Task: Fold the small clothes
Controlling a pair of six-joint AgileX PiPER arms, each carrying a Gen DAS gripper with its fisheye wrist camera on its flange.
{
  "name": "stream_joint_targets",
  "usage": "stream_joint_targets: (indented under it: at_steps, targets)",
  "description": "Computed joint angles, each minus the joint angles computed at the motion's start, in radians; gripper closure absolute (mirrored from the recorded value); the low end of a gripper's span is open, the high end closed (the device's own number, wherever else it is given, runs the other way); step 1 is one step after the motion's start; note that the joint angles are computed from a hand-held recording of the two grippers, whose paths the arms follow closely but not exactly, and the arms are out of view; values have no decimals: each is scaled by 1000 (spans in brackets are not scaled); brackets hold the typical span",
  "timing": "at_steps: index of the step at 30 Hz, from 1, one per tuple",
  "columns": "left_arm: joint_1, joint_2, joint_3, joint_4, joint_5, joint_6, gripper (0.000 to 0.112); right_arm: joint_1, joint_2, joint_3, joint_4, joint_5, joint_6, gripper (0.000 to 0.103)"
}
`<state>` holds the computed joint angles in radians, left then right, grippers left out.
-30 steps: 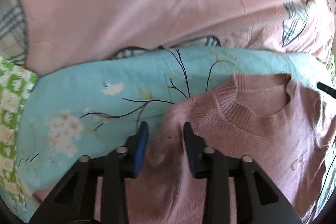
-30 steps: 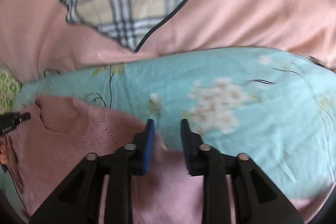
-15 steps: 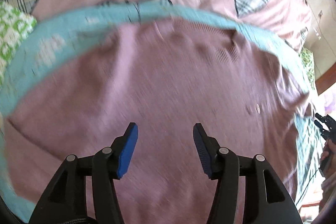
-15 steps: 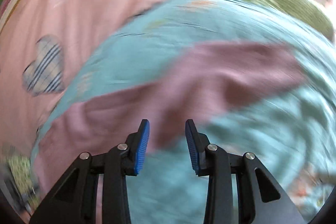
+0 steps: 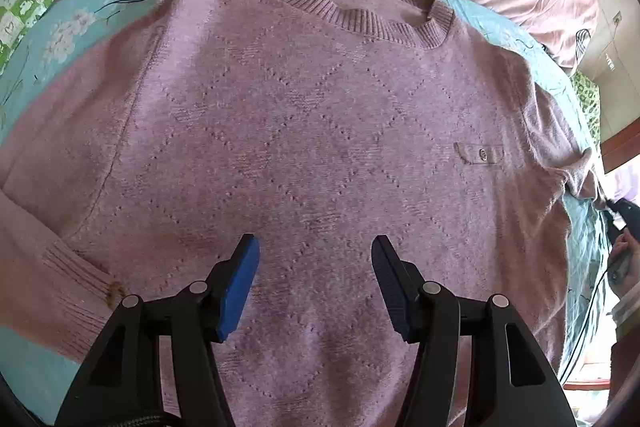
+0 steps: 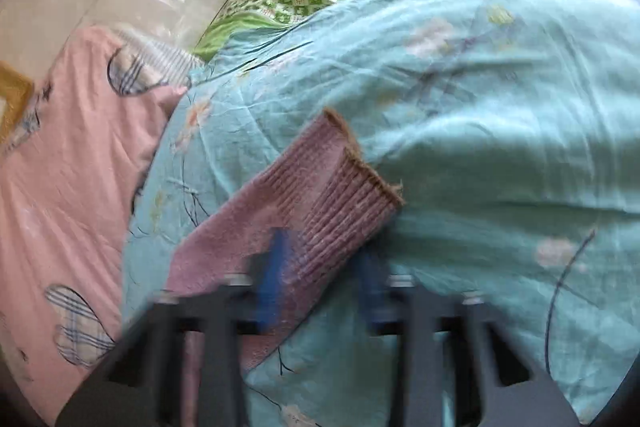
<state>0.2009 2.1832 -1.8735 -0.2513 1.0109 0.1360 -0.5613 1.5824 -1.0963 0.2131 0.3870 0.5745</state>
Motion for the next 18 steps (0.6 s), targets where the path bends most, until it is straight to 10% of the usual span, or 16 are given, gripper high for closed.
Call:
stream_joint_targets:
  at_steps: [5, 11, 18]
  targets:
    - [34, -34, 49, -32, -14, 7, 53, 157, -99, -21, -135, 18, 8, 90]
    - [81, -116, 158, -80, -41, 65, 53, 423, -74, -118, 43, 22, -210, 91]
    - [160, -219, 292, -142, -60, 147, 51, 732, 199, -394, 330, 140, -471, 91]
